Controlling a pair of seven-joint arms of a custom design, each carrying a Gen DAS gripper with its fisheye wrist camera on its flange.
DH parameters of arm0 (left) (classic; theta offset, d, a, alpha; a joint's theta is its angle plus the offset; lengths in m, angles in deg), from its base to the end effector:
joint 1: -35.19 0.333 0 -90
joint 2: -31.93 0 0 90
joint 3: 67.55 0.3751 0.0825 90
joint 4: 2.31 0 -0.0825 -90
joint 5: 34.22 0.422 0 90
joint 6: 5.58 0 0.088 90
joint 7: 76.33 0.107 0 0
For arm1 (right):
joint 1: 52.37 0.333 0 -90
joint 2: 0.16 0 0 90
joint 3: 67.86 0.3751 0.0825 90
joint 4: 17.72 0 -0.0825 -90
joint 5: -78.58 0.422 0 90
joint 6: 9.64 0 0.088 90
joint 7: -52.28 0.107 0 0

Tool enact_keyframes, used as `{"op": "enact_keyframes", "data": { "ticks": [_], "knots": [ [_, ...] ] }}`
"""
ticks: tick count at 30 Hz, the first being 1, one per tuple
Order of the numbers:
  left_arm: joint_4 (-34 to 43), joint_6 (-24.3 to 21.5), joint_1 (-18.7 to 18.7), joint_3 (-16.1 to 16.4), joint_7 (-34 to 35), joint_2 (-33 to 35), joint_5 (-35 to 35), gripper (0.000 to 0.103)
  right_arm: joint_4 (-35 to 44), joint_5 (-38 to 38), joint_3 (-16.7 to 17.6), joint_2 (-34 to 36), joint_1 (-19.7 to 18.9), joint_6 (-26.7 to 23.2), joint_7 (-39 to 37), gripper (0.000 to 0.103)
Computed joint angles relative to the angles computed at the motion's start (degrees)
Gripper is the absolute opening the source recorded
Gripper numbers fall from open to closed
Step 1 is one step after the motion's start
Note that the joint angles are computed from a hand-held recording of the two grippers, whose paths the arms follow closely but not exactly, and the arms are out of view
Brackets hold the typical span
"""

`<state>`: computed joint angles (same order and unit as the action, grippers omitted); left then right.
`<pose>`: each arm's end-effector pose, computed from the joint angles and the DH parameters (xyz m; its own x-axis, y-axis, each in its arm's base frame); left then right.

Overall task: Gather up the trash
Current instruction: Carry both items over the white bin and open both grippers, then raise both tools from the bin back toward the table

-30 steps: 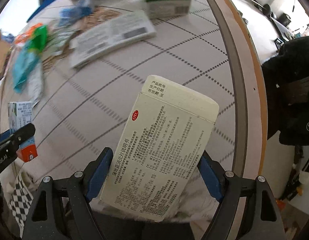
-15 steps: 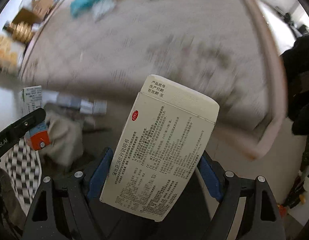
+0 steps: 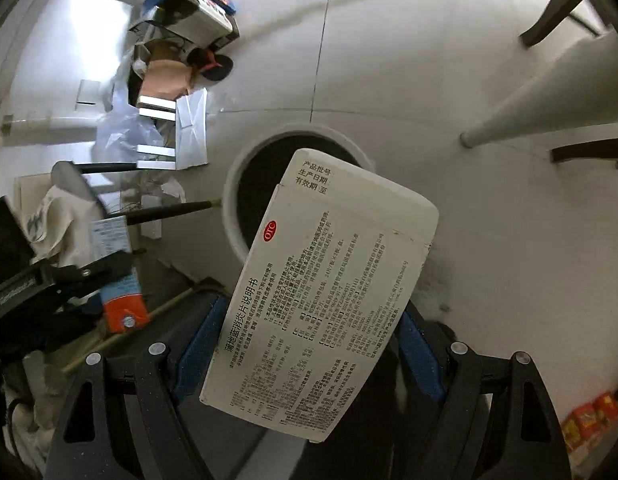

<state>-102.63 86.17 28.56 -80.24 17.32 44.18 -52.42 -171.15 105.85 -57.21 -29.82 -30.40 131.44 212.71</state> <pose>0.5843 -0.2292 0.4743 -0.2490 -0.9012 0.3547 -0.8684 0.3700 0.3303 0.3360 0.2162 0.4543 -0.8093 -0.4823 -0.3353 -0.5605 0.8049 0.1951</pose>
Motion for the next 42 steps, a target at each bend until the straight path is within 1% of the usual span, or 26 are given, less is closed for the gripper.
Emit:
{"op": "enact_keyframes", "data": {
  "ticks": [1, 4, 7, 8, 9, 10, 11, 12, 13, 14, 15, 17, 18, 20, 21, 22, 23, 25, 27, 31, 33, 36, 37, 42],
  "knots": [
    [-0.59, 1.66, -0.49, -0.19, -0.37, 1.64, 0.23, 0.047, -1.89, 2.32, -0.76, 2.43, 1.25, 4.33, -2.80, 0.085],
    [-1.22, 4.05, -1.32, -0.96, -0.95, 5.22, 0.47, 0.047, -4.88, 9.70, -3.44, 9.46, 5.25, 13.26, -11.62, 0.085],
    [-1.48, 4.91, -1.48, -1.61, -0.11, 7.26, 1.16, 0.048, -5.81, 18.28, -5.58, 14.79, 8.53, 19.21, -21.05, 0.085],
    [-1.25, 5.08, -1.68, -1.71, -0.51, 7.89, 1.69, 0.048, -5.01, 21.25, -5.86, 16.69, 8.78, 19.94, -24.43, 0.085],
    [-1.05, 5.06, -1.61, -1.79, -0.48, 8.24, 1.93, 0.048, -4.70, 28.23, -7.34, 18.74, 11.04, 22.22, -30.91, 0.086],
    [-0.94, 5.32, -1.52, -1.82, 0.02, 8.74, 2.46, 0.049, -4.36, 32.29, -7.53, 19.58, 11.39, 22.77, -34.73, 0.086],
    [-0.95, 5.51, -1.51, -1.87, 0.31, 8.83, 3.09, 0.055, -4.40, 35.08, -7.31, 19.84, 11.35, 23.12, -37.40, 0.086],
    [-1.00, 5.87, -1.54, -1.95, 0.59, 8.68, 3.64, 0.062, -4.18, 36.82, -6.97, 20.33, 11.01, 23.17, -39.42, 0.090],
    [-1.12, 6.22, -1.54, -1.99, 0.77, 8.13, 4.13, 0.080, -3.81, 35.49, -6.36, 20.58, 9.92, 22.46, -38.98, 0.097],
    [-0.95, 6.47, -1.58, -1.93, 0.84, 7.96, 4.70, 0.095, -3.65, 33.29, -5.36, 20.35, 8.75, 22.31, -37.25, 0.103],
    [-0.84, 6.43, -1.60, -1.88, 0.98, 7.48, 5.37, 0.097, -3.40, 31.47, -4.70, 20.37, 7.90, 21.89, -36.30, 0.103],
    [-1.78, 7.47, -1.82, -1.65, 1.41, 5.62, 7.43, 0.097, -2.16, 27.04, -3.89, 21.06, 6.32, 20.77, -34.04, 0.103],
    [-2.30, 7.94, -2.04, -1.54, 1.66, 4.45, 8.75, 0.097, -2.06, 23.55, -3.38, 20.49, 5.35, 19.41, -31.43, 0.103],
    [-4.56, 10.80, -2.86, -1.24, 2.49, 1.08, 13.07, 0.098, -1.44, 13.13, -1.96, 19.01, 2.63, 15.79, -23.28, 0.103],
    [-5.70, 12.03, -3.31, -1.09, 2.79, -0.53, 15.44, 0.098, -0.53, 4.99, -0.83, 17.96, 0.52, 11.68, -17.28, 0.103],
    [-7.05, 13.60, -3.93, -0.98, 2.90, -2.40, 18.34, 0.098, 0.21, 0.60, -0.38, 17.14, -0.43, 9.17, -14.20, 0.103],
    [-8.18, 14.64, -4.30, -0.92, 3.25, -4.11, 20.10, 0.098, 1.37, -4.74, 0.39, 16.10, -1.61, 5.53, -10.38, 0.103],
    [-10.51, 15.98, -4.80, -0.67, 3.66, -7.36, 22.92, 0.098, 4.04, -10.84, 0.70, 15.13, -2.40, -1.23, -6.92, 0.103],
    [-11.06, 15.21, -5.00, -0.38, 4.40, -9.63, 23.44, 0.098, 7.07, -15.50, 0.95, 14.24, -2.77, -7.99, -4.24, 0.103],
    [-10.65, 12.63, -5.56, -0.10, 5.57, -12.56, 23.80, 0.098, 11.02, -18.55, 0.53, 12.17, -2.57, -15.83, -2.67, 0.103],
    [-11.50, 12.20, -5.38, 0.45, 7.06, -14.39, 23.93, 0.098, 12.75, -18.96, 0.38, 11.11, -2.53, -19.06, -2.33, 0.103],
    [-9.72, 9.27, -5.34, 0.84, 8.42, -15.85, 23.44, 0.098, 14.99, -18.90, 0.34, 9.32, -2.56, -22.73, -2.24, 0.103],
    [-9.51, 9.66, -5.39, 0.84, 8.46, -15.47, 23.70, 0.098, 16.10, -19.11, 0.49, 8.80, -2.61, -24.39, -2.03, 0.103],
    [-5.07, 3.98, -5.12, 1.49, 10.26, -18.11, 22.61, 0.098, 22.10, -18.96, 1.37, 6.81, -2.74, -31.48, -0.25, 0.103]
  ]
}}
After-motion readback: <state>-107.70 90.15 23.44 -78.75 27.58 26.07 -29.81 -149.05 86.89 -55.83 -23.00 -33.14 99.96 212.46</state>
